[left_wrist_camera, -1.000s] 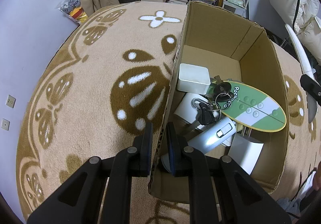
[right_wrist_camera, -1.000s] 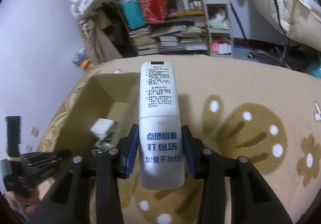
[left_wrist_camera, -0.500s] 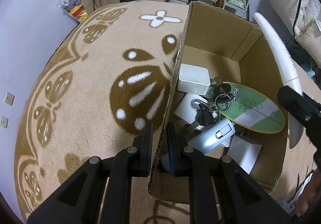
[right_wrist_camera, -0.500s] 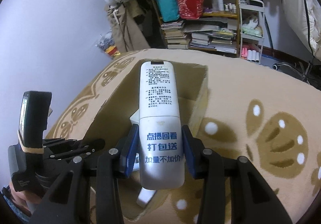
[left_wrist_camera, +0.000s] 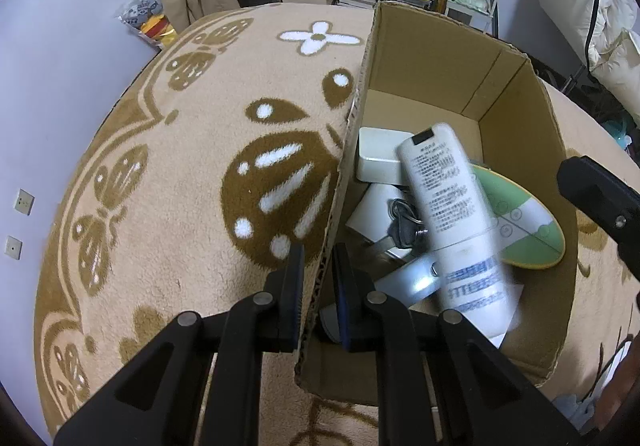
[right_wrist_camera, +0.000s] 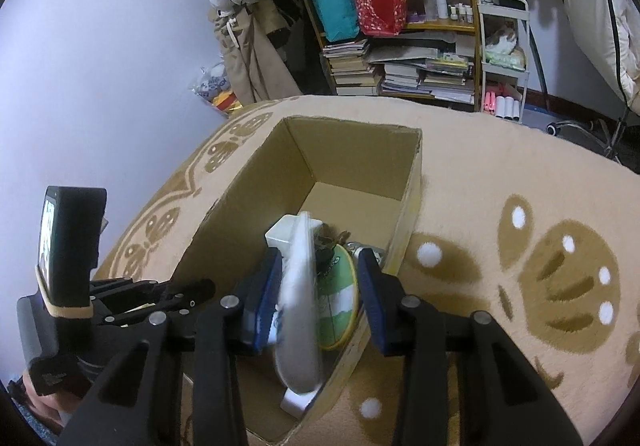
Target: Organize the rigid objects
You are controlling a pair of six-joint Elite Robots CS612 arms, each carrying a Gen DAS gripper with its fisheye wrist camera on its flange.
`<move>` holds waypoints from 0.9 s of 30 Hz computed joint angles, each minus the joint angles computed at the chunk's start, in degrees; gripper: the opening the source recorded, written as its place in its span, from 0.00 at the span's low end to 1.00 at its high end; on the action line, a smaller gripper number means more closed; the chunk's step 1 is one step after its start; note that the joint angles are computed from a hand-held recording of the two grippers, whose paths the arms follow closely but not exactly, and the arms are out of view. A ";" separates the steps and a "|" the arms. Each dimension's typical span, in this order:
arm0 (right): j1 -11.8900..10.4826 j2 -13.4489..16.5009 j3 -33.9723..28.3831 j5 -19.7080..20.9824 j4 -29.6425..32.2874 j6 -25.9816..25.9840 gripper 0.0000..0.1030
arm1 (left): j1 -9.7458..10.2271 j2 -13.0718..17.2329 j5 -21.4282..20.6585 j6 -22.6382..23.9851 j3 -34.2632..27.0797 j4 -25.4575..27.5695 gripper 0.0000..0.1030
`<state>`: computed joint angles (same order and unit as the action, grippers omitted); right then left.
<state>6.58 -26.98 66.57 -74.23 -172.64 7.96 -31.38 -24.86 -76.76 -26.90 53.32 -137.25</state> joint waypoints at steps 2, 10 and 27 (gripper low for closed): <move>-0.03 -0.21 0.29 0.01 -0.41 0.45 0.41 | 0.12 -0.18 -0.67 -0.98 0.54 -0.96 0.15; -0.29 -2.20 2.78 -3.95 -2.28 0.76 0.48 | -0.66 -1.32 2.87 0.89 2.66 -3.78 0.18; -0.38 -6.69 10.39 -9.65 -5.30 0.82 0.97 | -2.50 -5.55 9.45 3.68 8.18 -9.32 0.89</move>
